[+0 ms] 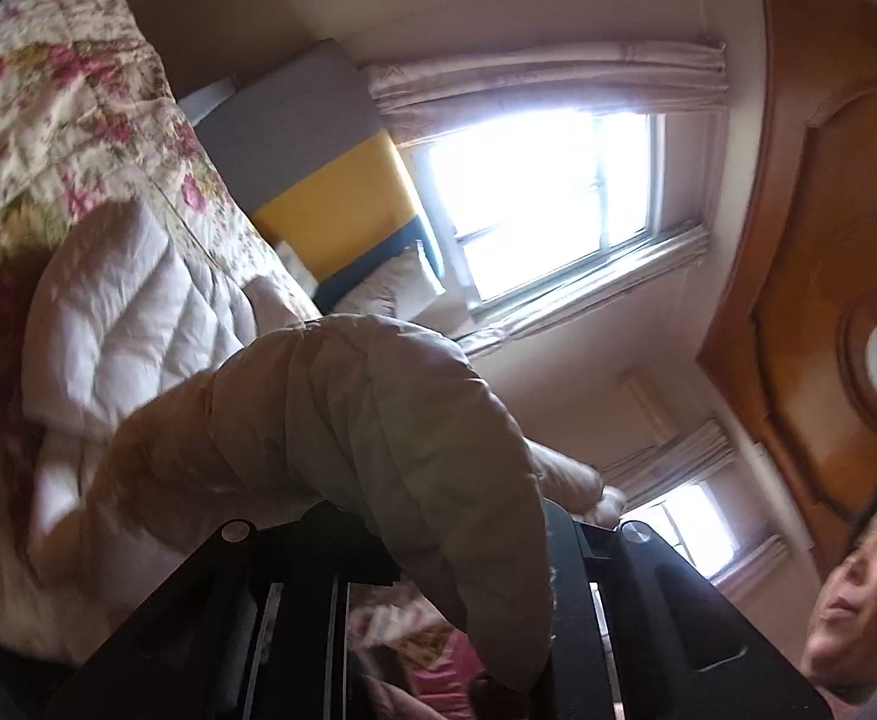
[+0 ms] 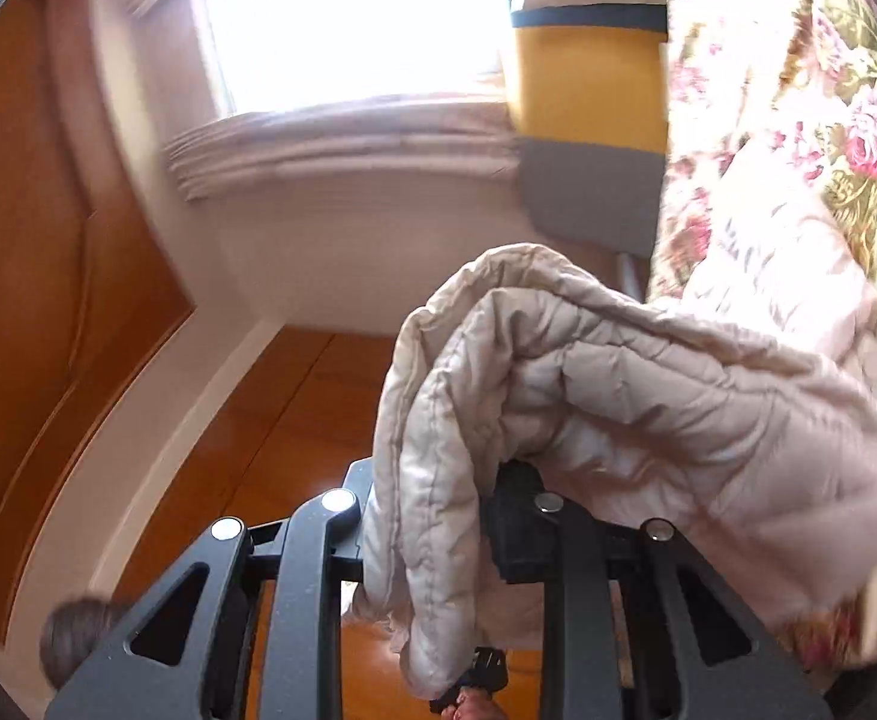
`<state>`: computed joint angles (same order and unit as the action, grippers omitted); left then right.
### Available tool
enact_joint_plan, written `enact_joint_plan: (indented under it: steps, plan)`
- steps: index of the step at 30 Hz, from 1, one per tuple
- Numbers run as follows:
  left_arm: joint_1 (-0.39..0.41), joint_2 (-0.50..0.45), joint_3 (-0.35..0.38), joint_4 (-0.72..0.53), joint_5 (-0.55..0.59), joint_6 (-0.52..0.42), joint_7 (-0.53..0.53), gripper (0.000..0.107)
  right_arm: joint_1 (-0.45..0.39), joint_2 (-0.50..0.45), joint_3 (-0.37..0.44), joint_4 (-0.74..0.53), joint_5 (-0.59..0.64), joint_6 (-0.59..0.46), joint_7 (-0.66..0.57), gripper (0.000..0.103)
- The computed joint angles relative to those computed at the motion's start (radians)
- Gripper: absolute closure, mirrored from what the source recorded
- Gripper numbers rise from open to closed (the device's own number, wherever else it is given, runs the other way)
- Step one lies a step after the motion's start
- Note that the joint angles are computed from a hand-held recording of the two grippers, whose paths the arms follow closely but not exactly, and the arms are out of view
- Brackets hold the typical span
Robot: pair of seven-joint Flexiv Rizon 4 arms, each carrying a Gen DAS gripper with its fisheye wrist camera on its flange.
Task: Fold large clothes
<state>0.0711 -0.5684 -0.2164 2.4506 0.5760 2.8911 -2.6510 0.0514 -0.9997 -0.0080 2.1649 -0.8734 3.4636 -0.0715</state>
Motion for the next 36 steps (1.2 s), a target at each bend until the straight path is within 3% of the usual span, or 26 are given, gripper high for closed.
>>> enact_joint_plan:
  steps: [4, 6, 8, 9, 10, 12, 16, 19, 21, 24, 27, 28, 30, 34, 36]
  plan:
    - [0.029, 0.048, 0.001, -0.067, -0.016, -0.213, 0.002, 0.095, 0.005, -0.019, -0.014, -0.099, 0.034, -0.148, 0.055, 0.08]
    - [0.02, 0.075, 0.009, -0.09, -0.06, -0.341, 0.038, 0.088, 0.006, -0.03, -0.016, -0.138, 0.046, -0.221, 0.074, 0.077]
    - [0.01, 0.073, 0.007, -0.112, -0.102, -0.415, 0.072, 0.073, 0.007, -0.043, -0.01, -0.17, 0.065, -0.295, 0.09, 0.072]
    - [0.001, 0.065, 0.007, -0.126, -0.129, -0.448, 0.094, 0.055, 0.006, -0.052, -0.002, -0.185, 0.077, -0.319, 0.094, 0.062]
    - [0.0, 0.051, 0.0, -0.137, -0.144, -0.458, 0.106, 0.029, 0.004, -0.058, 0.007, -0.189, 0.093, -0.335, 0.092, 0.053]
    - [-0.053, 0.012, 0.027, -0.146, -0.228, -0.421, 0.163, 0.013, 0.006, -0.077, 0.017, -0.21, 0.117, -0.365, 0.081, 0.041]
    - [-0.167, -0.03, 0.078, -0.143, -0.413, -0.397, 0.307, 0.013, 0.026, -0.041, -0.003, -0.167, 0.136, -0.414, -0.011, 0.032]
    - [-0.254, -0.033, 0.111, -0.135, -0.539, -0.465, 0.442, 0.013, 0.068, 0.089, -0.066, -0.062, 0.117, -0.575, -0.133, 0.025]
    - [-0.333, -0.035, 0.144, -0.129, -0.637, -0.473, 0.547, 0.013, 0.132, 0.204, -0.118, 0.01, 0.125, -0.719, -0.262, 0.018]
    - [-0.402, -0.019, 0.155, -0.135, -0.757, -0.533, 0.665, 0.013, 0.253, 0.346, -0.194, 0.047, 0.109, -0.99, -0.456, 0.017]
    - [-0.493, 0.001, 0.189, -0.168, -0.903, -0.644, 0.815, 0.013, 0.373, 0.411, -0.248, 0.008, 0.094, -1.285, -0.599, 0.018]
    - [-0.526, -0.001, 0.206, -0.184, -0.951, -0.675, 0.868, 0.013, 0.384, 0.431, -0.228, 0.008, 0.111, -1.377, -0.65, 0.02]
    - [-0.616, -0.011, 0.262, -0.224, -1.078, -0.753, 0.997, 0.013, 0.353, 0.405, -0.194, -0.066, 0.007, -1.525, -0.604, 0.019]
    - [-0.715, -0.045, 0.332, -0.299, -1.261, -0.847, 1.147, 0.013, 0.321, 0.337, -0.139, -0.164, 0.039, -1.642, -0.621, 0.016]
    - [-0.721, -0.056, 0.343, -0.327, -1.307, -0.885, 1.176, 0.012, 0.228, 0.308, -0.024, -0.227, 0.044, -1.726, -0.624, 0.017]
